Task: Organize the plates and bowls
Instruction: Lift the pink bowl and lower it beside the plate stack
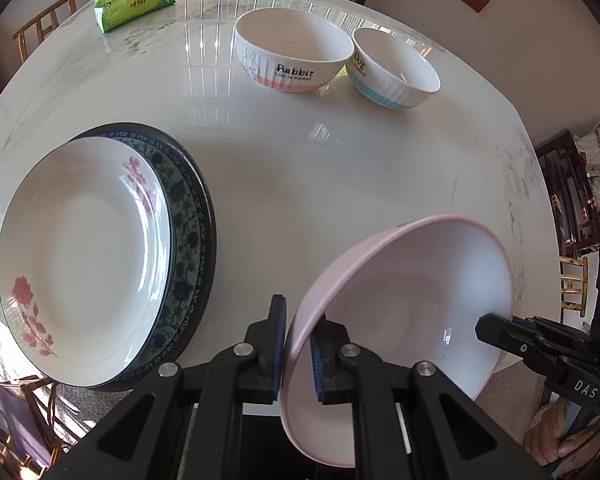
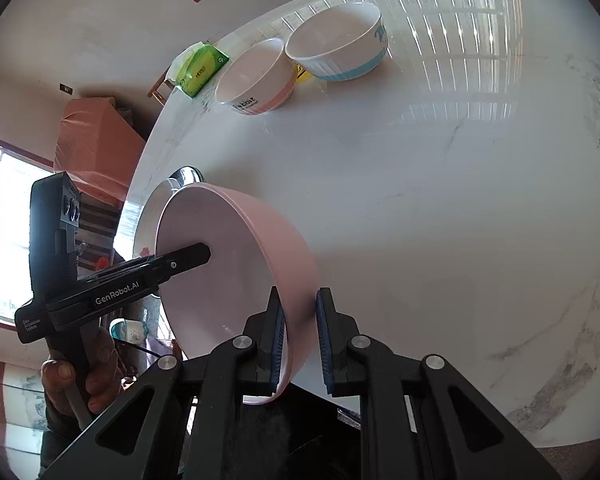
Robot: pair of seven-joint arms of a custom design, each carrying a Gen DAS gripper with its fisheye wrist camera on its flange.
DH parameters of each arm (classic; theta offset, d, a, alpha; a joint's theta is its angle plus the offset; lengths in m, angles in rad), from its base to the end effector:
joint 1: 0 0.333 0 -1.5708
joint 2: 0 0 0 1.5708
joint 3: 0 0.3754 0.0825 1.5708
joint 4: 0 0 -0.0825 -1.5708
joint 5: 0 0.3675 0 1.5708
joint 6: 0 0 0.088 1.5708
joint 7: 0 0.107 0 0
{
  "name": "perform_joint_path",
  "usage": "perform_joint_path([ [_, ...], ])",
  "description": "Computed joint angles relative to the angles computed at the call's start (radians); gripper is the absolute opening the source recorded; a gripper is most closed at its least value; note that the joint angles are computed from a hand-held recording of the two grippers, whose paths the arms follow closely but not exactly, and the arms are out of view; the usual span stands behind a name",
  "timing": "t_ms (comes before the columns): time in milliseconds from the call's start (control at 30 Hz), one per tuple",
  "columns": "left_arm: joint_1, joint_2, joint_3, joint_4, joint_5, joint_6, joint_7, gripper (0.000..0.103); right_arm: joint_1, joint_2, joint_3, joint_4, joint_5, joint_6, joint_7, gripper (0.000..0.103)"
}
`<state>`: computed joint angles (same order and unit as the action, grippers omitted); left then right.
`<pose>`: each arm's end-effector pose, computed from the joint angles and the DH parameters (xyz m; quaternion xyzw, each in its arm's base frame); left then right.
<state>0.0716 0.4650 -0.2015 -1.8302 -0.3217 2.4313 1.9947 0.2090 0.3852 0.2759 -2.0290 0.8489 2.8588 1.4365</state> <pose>0.6697 -0.0717 0.3613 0.5866 -0.7918 0.1658 0.0389 0.5871 0.2453 0.3632 -0.6025 0.7353 0.0917 0.2965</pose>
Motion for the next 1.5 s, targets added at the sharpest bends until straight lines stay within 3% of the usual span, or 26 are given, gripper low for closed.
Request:
perform_joint_path([
  [167,0.003,-0.006,0.003,-0.015,0.008,0.017,0.015,0.011,0.036,0.024,-0.039,0.032,-0.082,-0.009,0.087,0.016],
  [300,0.002,0.009,-0.005,0.001,0.002,0.024,0.019,0.011,0.013,0.04,-0.024,0.035,-0.092,0.002,0.108,0.016],
  [567,0.003,0.011,-0.03,-0.024,-0.01,0.131,0.073,0.011,-0.006,0.068,-0.008,0.05,-0.139,0.057,0.125,0.016],
  [700,0.018,0.011,-0.055,-0.044,-0.037,0.193,0.129,0.015,-0.066,0.071,0.072,0.029,-0.102,0.137,0.053,0.018],
  [800,0.015,-0.002,-0.058,-0.082,-0.039,0.266,0.148,0.026,-0.094,0.06,0.123,0.001,-0.092,0.23,0.01,0.02],
  [833,0.022,-0.006,-0.065,-0.09,-0.046,0.278,0.158,0.031,-0.082,0.052,0.115,-0.011,-0.112,0.258,0.019,0.022],
  [933,0.035,-0.018,-0.078,-0.118,-0.067,0.33,0.181,0.035,0.018,0.021,0.01,-0.041,-0.208,0.314,0.098,0.028],
  [967,0.036,-0.022,-0.076,-0.123,-0.066,0.339,0.182,0.036,0.018,0.014,0.01,-0.047,-0.224,0.322,0.106,0.028],
  [1133,0.08,-0.046,-0.108,-0.139,-0.121,0.352,0.244,0.039,-0.077,0.002,0.113,-0.058,-0.262,0.332,0.123,0.028],
  [1267,0.08,-0.066,-0.109,-0.156,-0.135,0.403,0.282,0.043,-0.262,0.036,0.32,-0.053,-0.254,0.335,0.103,0.029],
  [1367,0.059,-0.075,-0.096,-0.174,-0.112,0.464,0.278,0.043,-0.256,0.036,0.313,-0.047,-0.291,0.326,0.146,0.034],
  [1500,0.063,-0.071,-0.107,-0.178,-0.083,0.522,0.271,0.043,-0.288,0.049,0.347,-0.031,-0.318,0.314,0.177,0.038],
])
